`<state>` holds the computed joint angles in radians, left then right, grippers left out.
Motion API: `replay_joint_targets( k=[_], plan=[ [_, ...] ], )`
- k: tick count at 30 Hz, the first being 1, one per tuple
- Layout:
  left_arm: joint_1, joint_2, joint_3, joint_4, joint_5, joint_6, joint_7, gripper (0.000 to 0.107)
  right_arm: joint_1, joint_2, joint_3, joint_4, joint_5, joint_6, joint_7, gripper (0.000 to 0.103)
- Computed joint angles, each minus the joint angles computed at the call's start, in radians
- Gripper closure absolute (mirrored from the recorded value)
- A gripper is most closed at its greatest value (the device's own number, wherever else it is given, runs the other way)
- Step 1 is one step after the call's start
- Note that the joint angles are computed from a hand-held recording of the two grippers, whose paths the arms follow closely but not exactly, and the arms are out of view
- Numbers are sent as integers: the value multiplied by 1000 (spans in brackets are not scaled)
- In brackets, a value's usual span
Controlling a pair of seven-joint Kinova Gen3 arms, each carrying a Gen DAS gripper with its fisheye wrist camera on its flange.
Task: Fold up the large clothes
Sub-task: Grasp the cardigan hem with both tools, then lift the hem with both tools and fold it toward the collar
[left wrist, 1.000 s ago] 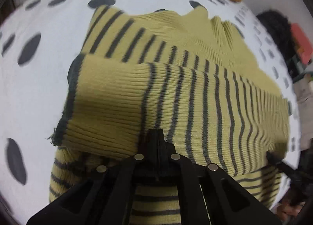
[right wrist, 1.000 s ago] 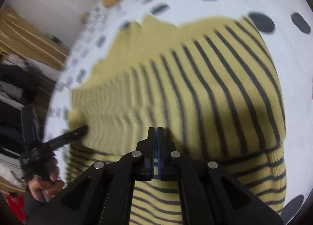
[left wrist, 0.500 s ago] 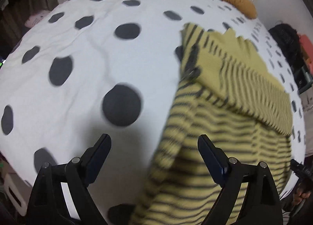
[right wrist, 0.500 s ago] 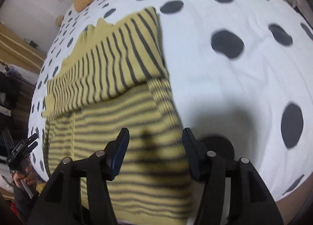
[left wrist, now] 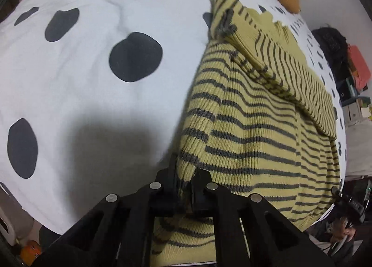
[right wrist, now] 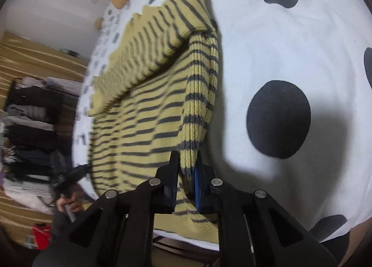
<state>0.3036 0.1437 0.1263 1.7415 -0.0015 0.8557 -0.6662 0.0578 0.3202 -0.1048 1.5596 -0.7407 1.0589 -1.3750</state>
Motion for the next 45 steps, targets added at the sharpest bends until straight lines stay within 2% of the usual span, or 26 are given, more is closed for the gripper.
replay_joint_targets(
  k=[2,5,6,8,10,13,17,21,25,28,30,32,33,34,35,36,39,45],
  plan=[
    [-4,-15,-1,18,7,10,0,98,-23,-23,37,18,-17,3,13,95],
    [-18,-19,2,54,36,-26,-37,89,-140,-34,149,23,73,3,-17,90],
    [-12,-34,6,74,33,-34,-35,84,-153,-25,155,12,110,28,-49,79],
    [9,-45,16,83,6,-33,-13,76,-129,-22,116,27,151,32,-75,68],
    [40,-55,32,90,-41,-21,22,61,-68,-27,37,50,177,29,-68,68],
    [93,-50,53,96,-113,-11,102,54,-68,-38,15,86,204,40,-56,68],
    [147,-92,80,150,-165,-21,199,52,-84,-65,8,166,192,1,-17,68],
    [141,-140,91,209,-109,-61,194,52,-113,-54,4,204,195,-8,-12,68],
    [111,-212,90,305,15,-115,139,50,-127,-53,1,241,171,-56,-23,67],
    [112,-233,65,386,129,-206,90,49,-127,-51,0,243,159,-67,-24,66],
    [106,-225,83,409,149,-239,89,49,-120,-52,1,245,157,-61,-16,66],
    [90,-216,123,408,115,-243,120,52,-109,-50,5,247,150,-52,-9,66],
    [84,-201,134,392,101,-240,118,66,-108,-52,6,247,153,-54,-10,70],
    [92,-198,126,394,103,-250,110,87,-117,-57,12,249,159,-63,-16,74],
    [105,-205,102,395,122,-249,89,93,-108,-66,8,257,158,-68,-5,86],
    [102,-219,95,399,140,-251,76,95,-101,-75,7,264,144,-76,8,90],
    [77,-252,105,403,138,-254,74,95,-79,-111,9,285,85,-86,43,91],
    [37,-384,80,428,196,-273,45,96,-9,-160,41,274,-103,-20,172,92]
  ],
)
